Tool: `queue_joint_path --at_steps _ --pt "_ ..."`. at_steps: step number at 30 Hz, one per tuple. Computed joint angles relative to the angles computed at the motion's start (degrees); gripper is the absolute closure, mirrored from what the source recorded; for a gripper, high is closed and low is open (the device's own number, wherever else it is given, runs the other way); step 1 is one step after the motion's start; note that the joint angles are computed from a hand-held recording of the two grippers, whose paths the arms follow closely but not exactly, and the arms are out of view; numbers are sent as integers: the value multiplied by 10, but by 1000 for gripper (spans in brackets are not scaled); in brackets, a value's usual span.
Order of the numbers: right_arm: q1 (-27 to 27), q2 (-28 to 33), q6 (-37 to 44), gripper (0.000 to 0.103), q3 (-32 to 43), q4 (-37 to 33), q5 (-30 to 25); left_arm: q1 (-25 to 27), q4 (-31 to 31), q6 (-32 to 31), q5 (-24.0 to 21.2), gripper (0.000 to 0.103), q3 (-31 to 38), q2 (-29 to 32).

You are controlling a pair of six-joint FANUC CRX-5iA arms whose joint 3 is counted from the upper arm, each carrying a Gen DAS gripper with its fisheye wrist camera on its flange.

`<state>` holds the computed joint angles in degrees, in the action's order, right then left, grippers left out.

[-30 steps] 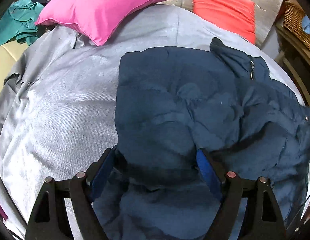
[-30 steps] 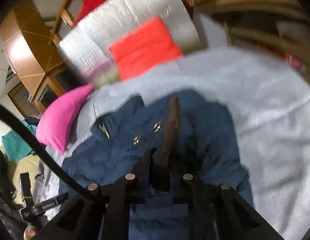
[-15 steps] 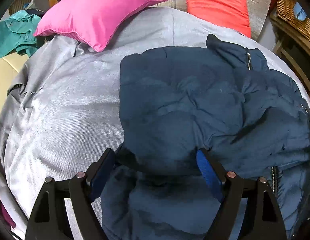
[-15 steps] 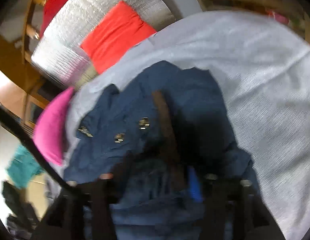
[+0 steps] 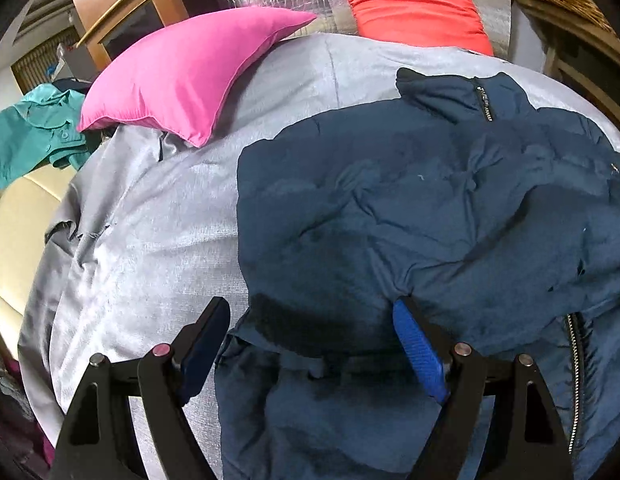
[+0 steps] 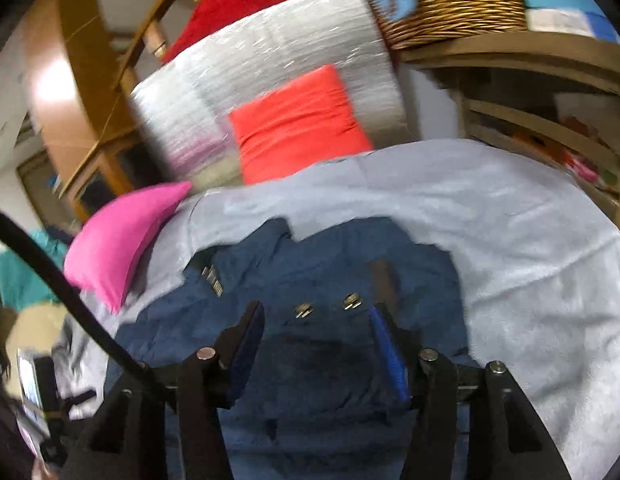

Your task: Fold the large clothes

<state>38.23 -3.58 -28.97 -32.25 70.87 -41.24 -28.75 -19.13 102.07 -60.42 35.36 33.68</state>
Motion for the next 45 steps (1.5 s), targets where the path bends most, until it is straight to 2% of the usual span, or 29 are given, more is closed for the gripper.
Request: queue_joint_path --at_steps 2,4,6,10,15,19,25,29,45 --pt "0 18 50 53 18 -42 20 -3 -6 1 1 19 3 3" --pt "-1 41 128 54 50 -137 36 -3 -8 1 3 19 1 2" --pt "-3 67 211 55 90 -249 27 -2 -7 2 10 19 0 3" --pt "-8 74 241 55 106 -290 24 -5 -13 2 19 19 -9 -3" --pt "-11 67 241 55 103 -301 34 -5 -17 12 34 19 -21 -16" --pt "-10 60 234 55 94 -293 39 -12 -42 41 67 19 -42 -41" --pt "-14 32 156 55 57 -233 49 -23 -60 79 125 19 -76 -82" --pt "-22 14 119 55 34 -209 57 -34 -64 84 143 19 -82 -91" --pt "-28 18 172 55 45 -270 64 -89 -99 77 153 19 -69 -92"
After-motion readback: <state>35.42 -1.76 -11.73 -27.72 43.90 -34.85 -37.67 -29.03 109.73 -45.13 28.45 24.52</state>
